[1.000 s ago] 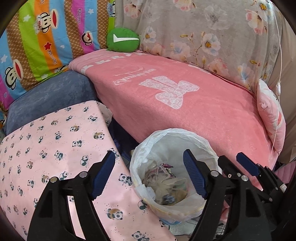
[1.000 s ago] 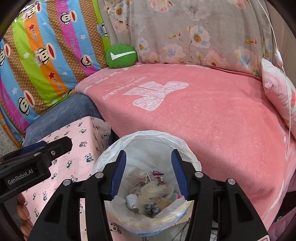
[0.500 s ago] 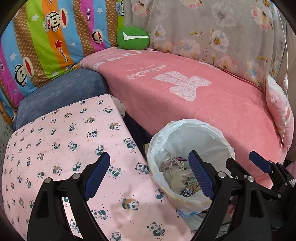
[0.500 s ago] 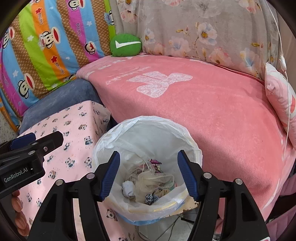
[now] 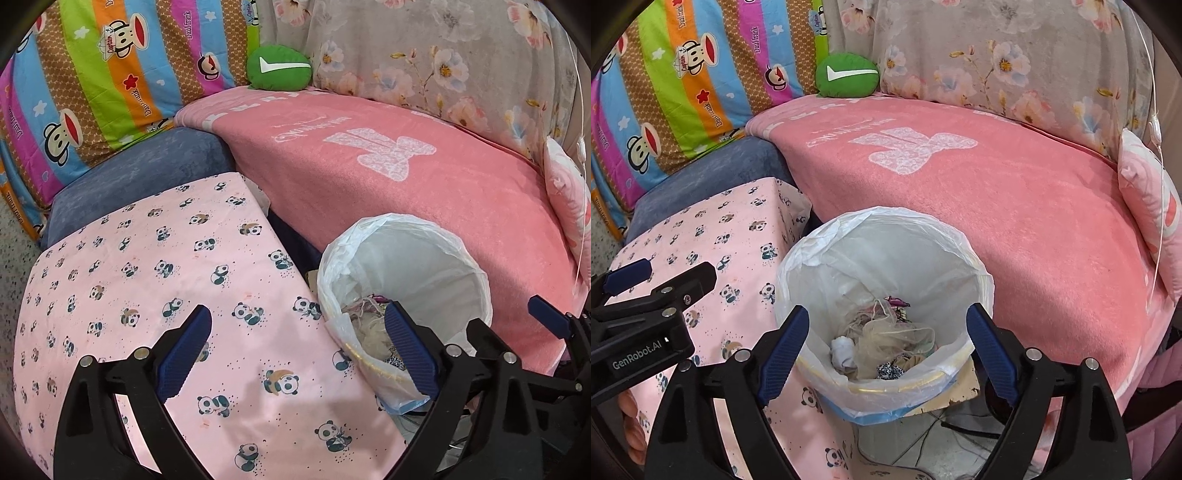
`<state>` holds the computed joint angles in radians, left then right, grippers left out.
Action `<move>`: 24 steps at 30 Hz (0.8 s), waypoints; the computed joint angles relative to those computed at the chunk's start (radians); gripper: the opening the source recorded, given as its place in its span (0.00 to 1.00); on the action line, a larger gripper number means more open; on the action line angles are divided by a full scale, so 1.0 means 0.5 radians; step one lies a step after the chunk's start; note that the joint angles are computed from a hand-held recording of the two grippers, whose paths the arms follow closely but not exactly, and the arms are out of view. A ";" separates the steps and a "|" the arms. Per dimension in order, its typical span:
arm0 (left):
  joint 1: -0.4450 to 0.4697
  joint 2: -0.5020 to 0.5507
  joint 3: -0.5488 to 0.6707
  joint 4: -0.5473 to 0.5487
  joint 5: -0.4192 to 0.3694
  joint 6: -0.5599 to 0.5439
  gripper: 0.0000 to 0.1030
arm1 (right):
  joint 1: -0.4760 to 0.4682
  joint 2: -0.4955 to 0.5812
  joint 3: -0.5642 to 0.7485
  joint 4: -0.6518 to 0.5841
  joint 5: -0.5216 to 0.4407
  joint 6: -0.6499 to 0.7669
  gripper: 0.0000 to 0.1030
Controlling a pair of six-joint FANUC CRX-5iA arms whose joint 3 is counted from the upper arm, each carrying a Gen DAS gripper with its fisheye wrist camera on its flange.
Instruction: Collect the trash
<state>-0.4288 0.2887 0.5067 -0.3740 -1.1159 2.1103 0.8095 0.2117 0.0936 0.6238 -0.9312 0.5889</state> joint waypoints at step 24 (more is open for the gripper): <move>0.026 0.006 -0.033 0.043 -0.090 0.027 0.91 | 0.039 0.025 0.025 0.048 -0.239 0.091 0.93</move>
